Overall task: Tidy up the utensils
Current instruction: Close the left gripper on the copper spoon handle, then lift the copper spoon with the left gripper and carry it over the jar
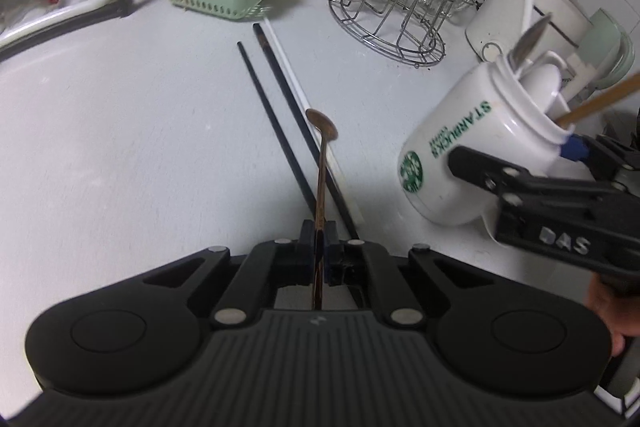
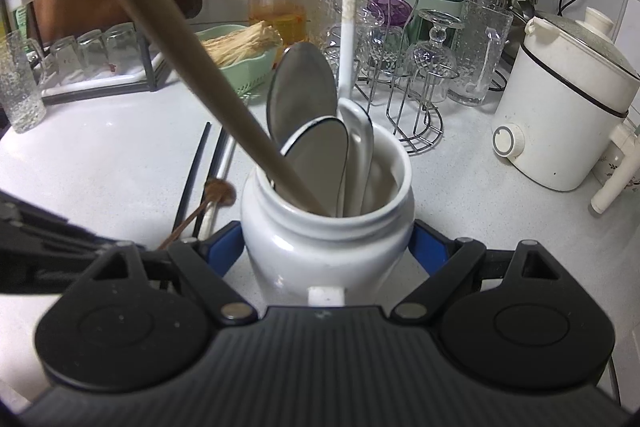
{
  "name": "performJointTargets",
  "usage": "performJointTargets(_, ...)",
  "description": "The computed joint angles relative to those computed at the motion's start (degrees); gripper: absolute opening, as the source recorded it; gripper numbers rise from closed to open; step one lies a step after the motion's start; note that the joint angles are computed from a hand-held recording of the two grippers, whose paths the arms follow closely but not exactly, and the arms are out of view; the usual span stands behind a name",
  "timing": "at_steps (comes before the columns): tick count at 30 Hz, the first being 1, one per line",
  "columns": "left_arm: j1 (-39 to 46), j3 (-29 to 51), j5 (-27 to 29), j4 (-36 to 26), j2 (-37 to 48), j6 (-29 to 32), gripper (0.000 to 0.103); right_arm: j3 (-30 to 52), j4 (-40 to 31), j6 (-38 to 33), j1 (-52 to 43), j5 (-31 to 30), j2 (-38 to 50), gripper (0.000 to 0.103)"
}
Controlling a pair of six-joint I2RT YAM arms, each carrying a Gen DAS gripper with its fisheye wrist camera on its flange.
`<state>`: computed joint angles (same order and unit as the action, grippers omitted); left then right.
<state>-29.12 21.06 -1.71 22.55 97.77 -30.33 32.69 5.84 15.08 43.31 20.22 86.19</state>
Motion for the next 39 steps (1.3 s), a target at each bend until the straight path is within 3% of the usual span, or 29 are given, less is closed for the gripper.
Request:
performJointTargets(11,-3.0,-1.7,-4.7,-9.8,-13.8,-4.3,0.002,-1.1,1.9,-1.4,0.1,-0.1,-0.3,0.091)
performJointTargets(27,0.5,8.4,-1.7,-26.2,-21.7,6.2,0.000,-1.4,2.2,-3.1,-0.6,-1.3,-0.6,0.091)
performJointTargets(31,2.2,10.4,0.6,-26.9,-19.5,8.9,0.000,-1.7,2.7,-2.8,-0.4,-0.9,-0.5,0.091)
performJointTargets(35,5.2,9.6,5.1,-23.8,-15.2,9.9,0.000,-2.0,3.1,-3.0,-0.5,-1.1,-0.6,0.091)
performJointTargets(39,7.2,8.4,7.2,-20.3,-9.9,15.0,0.002,-1.8,2.8,-3.4,-0.7,-1.3,-0.6,0.091)
